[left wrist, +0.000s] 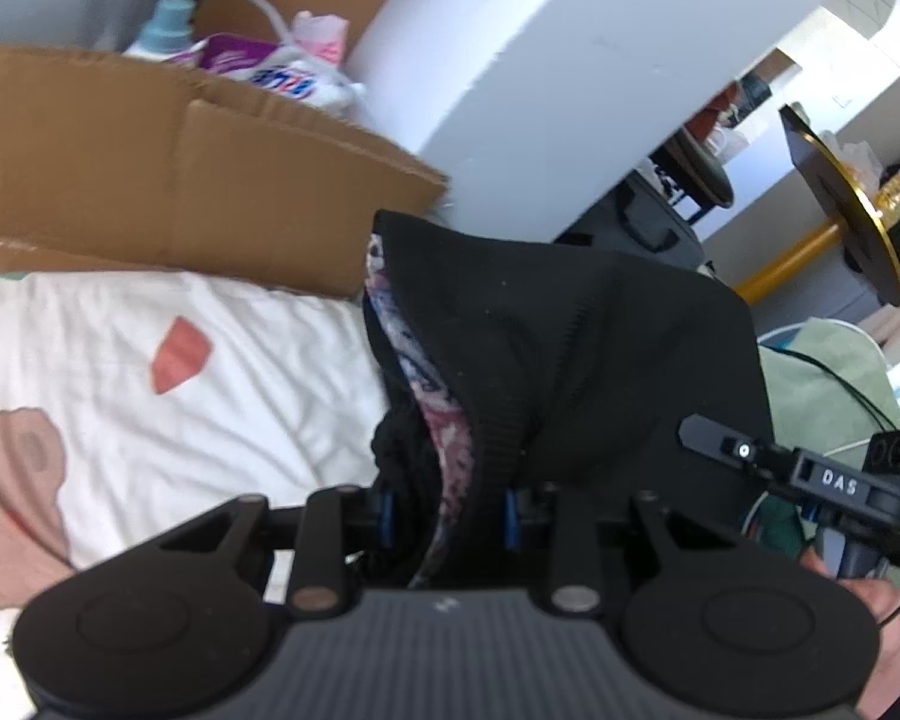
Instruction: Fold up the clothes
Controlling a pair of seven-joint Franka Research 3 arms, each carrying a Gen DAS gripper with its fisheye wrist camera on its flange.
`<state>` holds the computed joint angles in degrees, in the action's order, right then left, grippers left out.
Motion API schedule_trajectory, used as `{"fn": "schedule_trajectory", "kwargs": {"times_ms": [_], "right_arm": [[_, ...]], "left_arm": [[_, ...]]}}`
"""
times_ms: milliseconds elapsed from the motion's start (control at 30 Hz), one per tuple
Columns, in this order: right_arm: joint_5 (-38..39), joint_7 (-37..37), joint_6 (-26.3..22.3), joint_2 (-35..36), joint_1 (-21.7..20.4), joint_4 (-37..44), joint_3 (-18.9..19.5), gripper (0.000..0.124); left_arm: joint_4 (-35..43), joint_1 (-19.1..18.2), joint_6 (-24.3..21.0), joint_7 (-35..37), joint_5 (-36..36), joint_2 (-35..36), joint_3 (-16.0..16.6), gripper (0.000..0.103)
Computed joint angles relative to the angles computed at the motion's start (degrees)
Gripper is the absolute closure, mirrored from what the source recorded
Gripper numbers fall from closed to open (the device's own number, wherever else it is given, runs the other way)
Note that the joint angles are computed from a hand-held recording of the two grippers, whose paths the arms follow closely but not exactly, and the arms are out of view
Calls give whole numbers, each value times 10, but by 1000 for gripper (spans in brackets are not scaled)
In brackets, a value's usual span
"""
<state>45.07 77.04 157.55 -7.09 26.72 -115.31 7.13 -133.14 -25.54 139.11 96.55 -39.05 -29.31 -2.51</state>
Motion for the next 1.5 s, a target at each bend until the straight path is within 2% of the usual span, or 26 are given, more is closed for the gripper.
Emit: {"fn": "schedule_trajectory", "kwargs": {"times_ms": [233, 467, 700, 833, 1000, 1167, 1267, 1400, 1500], "right_arm": [[-38, 21, -31, -36, -28, 5, -22, 115], [-67, 13, -94, -49, -61, 49, -48, 115], [-51, 0, -154, -50, -87, 85, -67, 115], [-59, 2, -165, -55, -102, 78, -66, 115], [-69, -7, -145, -68, -106, 39, -61, 115], [-73, -9, -91, -72, -101, -12, -53, 115], [-67, -22, -59, -66, -93, -35, -52, 115], [-73, -28, -5, -50, -87, -62, -45, 115], [-77, -42, 18, -32, -81, -69, -45, 115]], "left_arm": [[63, -11, 22, -68, 24, 34, -47, 70], [115, -36, 40, -114, 50, 60, -71, 69], [139, -56, 51, -134, 54, 78, -78, 69], [132, -66, 58, -138, 42, 80, -80, 69], [91, -85, 93, -129, 6, 81, -78, 69], [44, -108, 145, -98, -48, 88, -71, 69], [27, -119, 161, -87, -90, 103, -66, 69], [17, -126, 186, -29, -157, 131, -65, 69], [17, -122, 201, 17, -216, 157, -70, 69]]}}
